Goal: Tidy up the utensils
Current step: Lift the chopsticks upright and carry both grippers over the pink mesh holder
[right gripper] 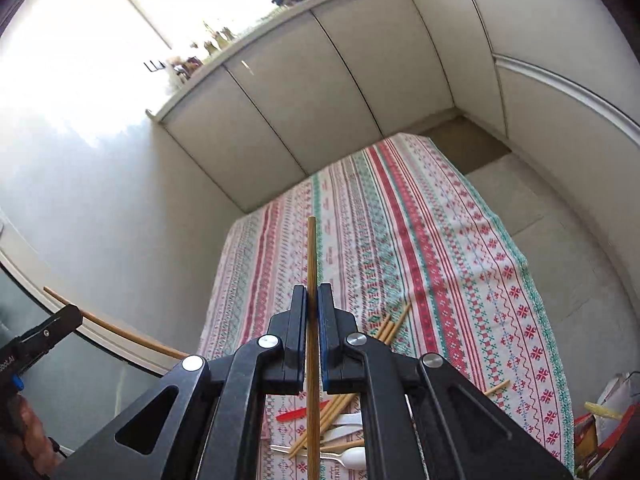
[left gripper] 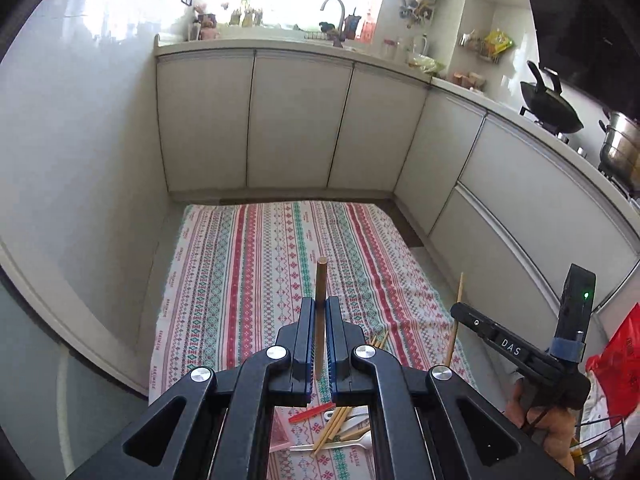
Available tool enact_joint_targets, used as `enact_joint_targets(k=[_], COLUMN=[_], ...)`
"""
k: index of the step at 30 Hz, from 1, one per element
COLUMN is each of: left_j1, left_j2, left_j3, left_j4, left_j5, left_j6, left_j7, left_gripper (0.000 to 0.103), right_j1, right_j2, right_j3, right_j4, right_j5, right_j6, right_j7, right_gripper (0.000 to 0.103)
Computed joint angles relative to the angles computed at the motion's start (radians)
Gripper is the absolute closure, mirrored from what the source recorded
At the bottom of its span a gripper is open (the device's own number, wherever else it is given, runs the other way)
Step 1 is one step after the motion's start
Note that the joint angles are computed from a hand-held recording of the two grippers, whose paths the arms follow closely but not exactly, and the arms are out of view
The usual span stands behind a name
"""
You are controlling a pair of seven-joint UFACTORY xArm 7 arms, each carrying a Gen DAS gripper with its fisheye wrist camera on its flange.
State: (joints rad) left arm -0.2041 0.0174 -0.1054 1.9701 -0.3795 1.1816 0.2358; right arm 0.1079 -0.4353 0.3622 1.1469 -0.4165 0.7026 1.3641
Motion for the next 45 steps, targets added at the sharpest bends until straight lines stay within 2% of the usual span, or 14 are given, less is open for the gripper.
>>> enact_joint_targets(k=[9, 15, 18, 22, 27, 32, 38, 40, 45], left_j1=[0.047, 0.055, 0.057, 0.058, 0.064, 0.079, 0.091, 0.093, 0.099], left_j2=[-0.077, -0.114, -0.108, -0.096, -0.064, -0.024, 0.014, 0.011, 0.011], left_j3=[0.047, 0.057, 0.062, 0.057, 0.055, 0.057, 0.049, 0.046, 0.048], left_j4=[-0.042, -0.132, -0.142, -0.161, -0.176, -0.169, -0.144, -0.148, -0.144], left_j5=[-0.047, -0.011, -0.005, 0.023, 0.034, 0.005, 0.005, 0.005, 0.002], left_j6=[-0.012, -0.04, -0.032, -0.022, 0.004, 0.056, 0.078, 0.081, 0.097], left_j7=[0.088, 0.112, 0.123, 0.13, 0.136, 0.142, 0.124, 0.128, 0.127], left_gripper=[0.098, 0.098, 0.098, 0.098, 0.098, 0.098, 0.098, 0.098, 0.098], right_j1=[-0.042, -0.041, -0.031, 0.022, 0.092, 0.149, 0.208, 0.229, 0.311], right_j2=[0.072, 0.172, 0.251, 0.387, 0.493, 0.554, 0.577, 0.567, 0.55], right_j3=[0.099, 0.164, 0.202, 0.227, 0.182, 0.123, 0.052, 0.023, -0.042], right_j4=[0.113, 0.228, 0.305, 0.418, 0.464, 0.469, 0.465, 0.466, 0.498], right_j5=[-0.186, -0.41, -0.545, -0.689, -0.756, -0.752, -0.724, -0.744, -0.851], right_j6=[-0.073, -0.098, -0.081, -0.03, -0.028, -0.055, -0.085, -0.091, -0.017], right_j7=[0.094, 0.199, 0.266, 0.301, 0.323, 0.313, 0.283, 0.308, 0.382], right_gripper=[0.098, 0.098, 0.098, 0.098, 0.098, 0.098, 0.098, 0.098, 0.098])
